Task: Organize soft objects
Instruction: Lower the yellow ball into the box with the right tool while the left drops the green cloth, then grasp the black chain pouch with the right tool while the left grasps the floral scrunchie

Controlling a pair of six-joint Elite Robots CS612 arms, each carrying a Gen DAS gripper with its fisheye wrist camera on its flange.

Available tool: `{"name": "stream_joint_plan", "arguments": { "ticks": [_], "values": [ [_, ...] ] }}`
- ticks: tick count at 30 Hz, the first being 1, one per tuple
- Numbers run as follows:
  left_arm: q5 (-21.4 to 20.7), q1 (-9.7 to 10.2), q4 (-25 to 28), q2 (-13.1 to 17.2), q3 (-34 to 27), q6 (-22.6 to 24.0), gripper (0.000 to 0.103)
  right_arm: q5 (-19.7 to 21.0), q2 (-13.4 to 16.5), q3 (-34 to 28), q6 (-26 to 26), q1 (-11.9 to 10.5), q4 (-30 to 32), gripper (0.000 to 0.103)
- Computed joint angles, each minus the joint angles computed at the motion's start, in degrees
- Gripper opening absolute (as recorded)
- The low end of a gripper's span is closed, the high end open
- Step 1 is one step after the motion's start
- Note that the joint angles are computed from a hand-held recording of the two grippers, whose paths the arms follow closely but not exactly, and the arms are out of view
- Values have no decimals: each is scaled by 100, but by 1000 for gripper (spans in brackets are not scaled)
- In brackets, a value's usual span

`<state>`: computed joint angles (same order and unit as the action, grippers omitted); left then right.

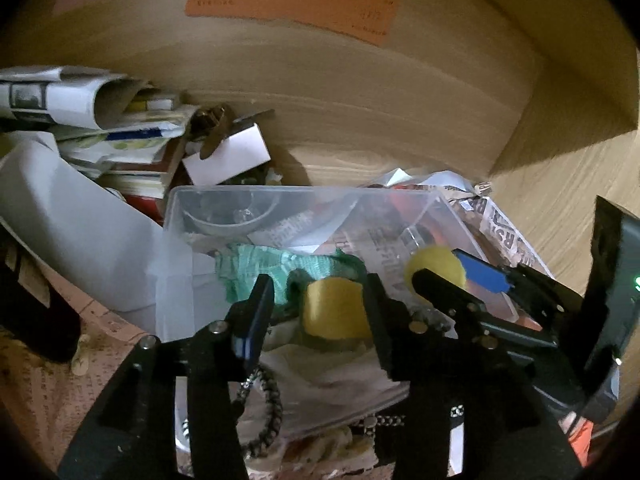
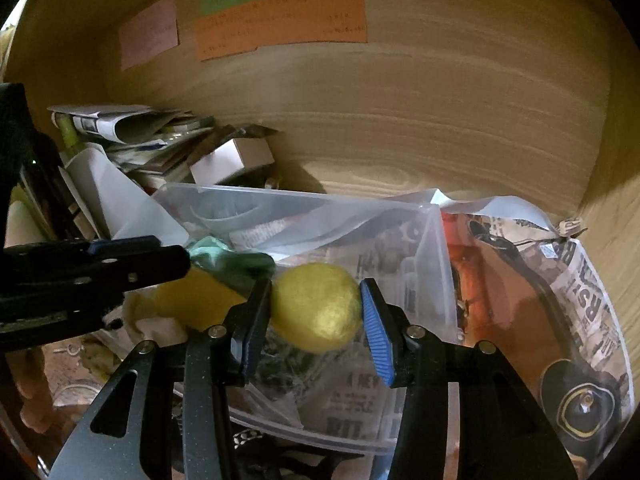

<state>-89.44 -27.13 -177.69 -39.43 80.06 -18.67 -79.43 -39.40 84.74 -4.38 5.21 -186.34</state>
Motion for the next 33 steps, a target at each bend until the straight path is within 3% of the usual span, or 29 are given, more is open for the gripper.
{"name": "stream_joint_plan", "arguments": {
  "ticks": [3, 6, 20, 26, 33],
  "values": [
    [70, -16, -178, -83, 140, 72, 56, 9, -9, -5, 12, -7, 81, 43],
    [225, -56, -470, -197, 338, 179, 64, 61, -41, 24, 46, -23, 113, 53],
    [695, -238, -1609, -656, 1322, 516, 96, 250, -453, 778, 43, -76, -1063, 81],
    [645, -207, -1495, -644, 1497, 334, 99, 556, -550, 1084, -54, -103, -1239, 83],
    [546, -102, -1002, -487, 1459, -15, 99, 718, -492, 1166, -207, -100, -776, 83]
  ]
}}
